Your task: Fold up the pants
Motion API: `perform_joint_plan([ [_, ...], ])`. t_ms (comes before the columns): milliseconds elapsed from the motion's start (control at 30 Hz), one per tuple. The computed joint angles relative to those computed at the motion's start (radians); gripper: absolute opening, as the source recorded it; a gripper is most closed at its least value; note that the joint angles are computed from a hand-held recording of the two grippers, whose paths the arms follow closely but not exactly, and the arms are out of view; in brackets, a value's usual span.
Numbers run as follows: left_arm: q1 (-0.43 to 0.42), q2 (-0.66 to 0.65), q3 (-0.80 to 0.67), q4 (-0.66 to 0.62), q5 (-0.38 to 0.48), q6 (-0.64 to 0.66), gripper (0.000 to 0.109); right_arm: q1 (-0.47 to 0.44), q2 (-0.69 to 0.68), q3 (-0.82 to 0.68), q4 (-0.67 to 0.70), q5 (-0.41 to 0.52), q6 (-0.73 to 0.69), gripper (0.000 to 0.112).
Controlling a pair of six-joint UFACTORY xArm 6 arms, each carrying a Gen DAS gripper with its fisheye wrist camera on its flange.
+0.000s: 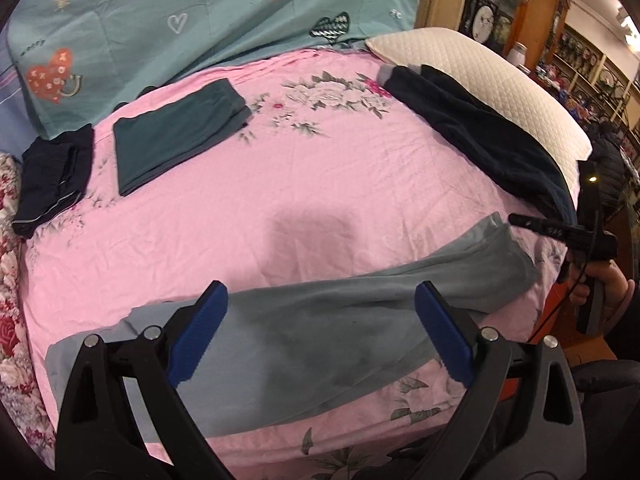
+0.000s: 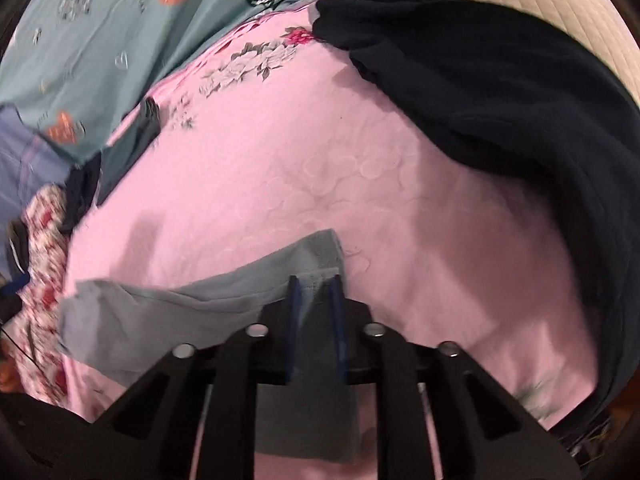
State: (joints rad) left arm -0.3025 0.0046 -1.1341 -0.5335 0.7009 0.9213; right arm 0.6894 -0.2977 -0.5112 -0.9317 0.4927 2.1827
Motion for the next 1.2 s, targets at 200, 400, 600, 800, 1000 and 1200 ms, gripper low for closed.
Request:
perform_joint_plan([
  [200,0.019,0.010,-0.006,0.010,-0.017,-0.077,0.096,-0.029,-0.093,0.020,-0.129,0.069,0.095,0.000],
  [400,0.017,0.006,0.003,0.011,-0.032,-0.092,0.096,-0.067,-0.056,0.038,0.070,-0.091,-0.197,0.021],
  [600,0.004,0.002,0.010,0.023,-0.030,-0.095,0.096,-0.001,-0.018,-0.010,0.162,0.012,-0.372,0.000],
  [800,0.000,-0.004,0.016,0.031,-0.037,-0.090,0.096,-0.044,-0.098,0.021,0.044,0.023,-0.234,0.000],
  [1000,0.003,0.010,0.004,0.039,-0.040,-0.125,0.096,-0.029,-0.023,0.003,0.278,-0.022,-0.511,0.024],
  [1200,-0.003,0.009,0.007,0.049,-0.045,-0.126,0.096,-0.005,-0.043,-0.015,0.151,0.015,-0.410,0.014],
])
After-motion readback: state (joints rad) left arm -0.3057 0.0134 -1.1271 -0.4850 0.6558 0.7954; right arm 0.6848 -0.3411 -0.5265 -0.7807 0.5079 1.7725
